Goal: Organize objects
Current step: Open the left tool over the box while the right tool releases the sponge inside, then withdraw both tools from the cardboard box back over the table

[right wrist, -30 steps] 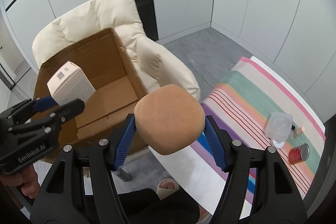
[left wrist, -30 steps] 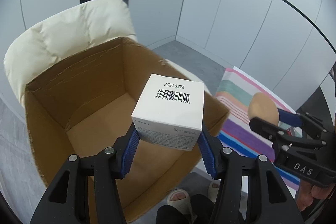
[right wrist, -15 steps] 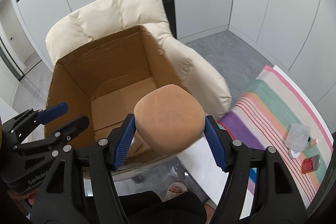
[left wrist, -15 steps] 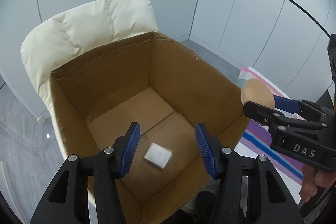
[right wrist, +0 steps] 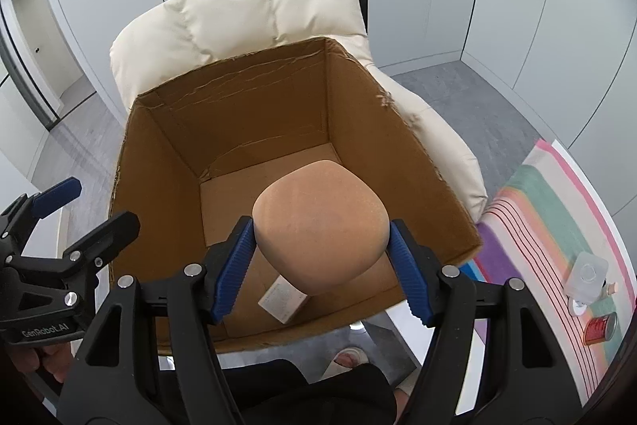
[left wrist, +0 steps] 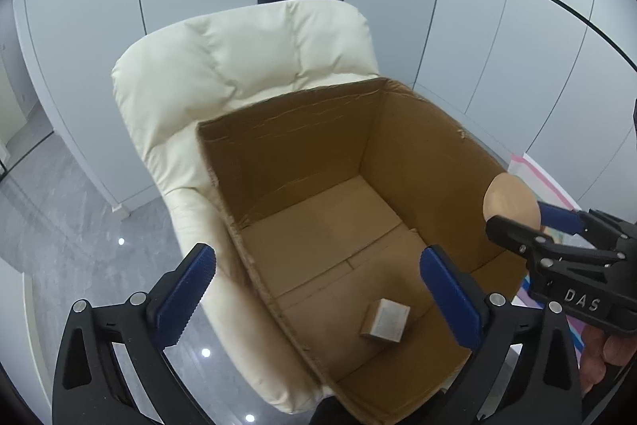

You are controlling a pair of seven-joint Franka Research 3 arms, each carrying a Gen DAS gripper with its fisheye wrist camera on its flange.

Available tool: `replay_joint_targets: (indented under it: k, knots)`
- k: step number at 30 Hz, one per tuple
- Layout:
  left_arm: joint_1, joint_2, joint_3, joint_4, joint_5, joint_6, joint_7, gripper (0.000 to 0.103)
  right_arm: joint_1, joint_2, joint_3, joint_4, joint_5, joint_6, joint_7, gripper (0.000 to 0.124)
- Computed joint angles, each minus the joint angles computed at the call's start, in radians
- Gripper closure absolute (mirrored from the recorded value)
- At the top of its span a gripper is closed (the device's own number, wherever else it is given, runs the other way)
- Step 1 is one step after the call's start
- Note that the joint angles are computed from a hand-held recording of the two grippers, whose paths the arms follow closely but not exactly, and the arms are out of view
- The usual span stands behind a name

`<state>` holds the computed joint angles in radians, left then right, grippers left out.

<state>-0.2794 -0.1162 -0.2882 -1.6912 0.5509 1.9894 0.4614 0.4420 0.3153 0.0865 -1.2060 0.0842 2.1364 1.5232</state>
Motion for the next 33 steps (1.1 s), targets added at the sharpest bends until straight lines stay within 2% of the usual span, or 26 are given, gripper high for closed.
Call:
replay_joint_targets:
  k: [1, 3, 14, 17, 22, 33]
  knots:
    - [0.001, -0.003, 0.002, -0.005, -0.004, 0.0, 0.0, 0.0, 0.002, 0.005, 0.0, 0.007, 0.0, -0.002, 0.003, 0.05]
    - [0.003, -0.014, 0.004, -0.018, -0.013, -0.001, -0.003, 0.0, 0.006, 0.018, -0.004, 0.026, -0.008, -0.01, 0.021, 0.038]
    - [0.006, 0.014, -0.002, 0.014, 0.008, -0.006, -0.019, 0.0, -0.005, 0.005, -0.016, 0.007, -0.023, -0.001, 0.059, 0.029]
    - [-0.001, 0.031, -0.003, 0.034, 0.021, -0.011, -0.021, 0.0, -0.011, -0.013, -0.016, -0.021, -0.03, 0.018, 0.044, 0.021]
    - [-0.019, 0.071, -0.003, 0.077, 0.035, -0.011, -0.015, 0.0, -0.022, -0.041, -0.019, -0.062, -0.046, 0.056, 0.038, 0.021]
    - [-0.078, 0.198, 0.011, 0.223, 0.054, -0.022, 0.009, 0.0, -0.074, -0.086, -0.035, -0.123, -0.046, 0.065, 0.06, 0.021]
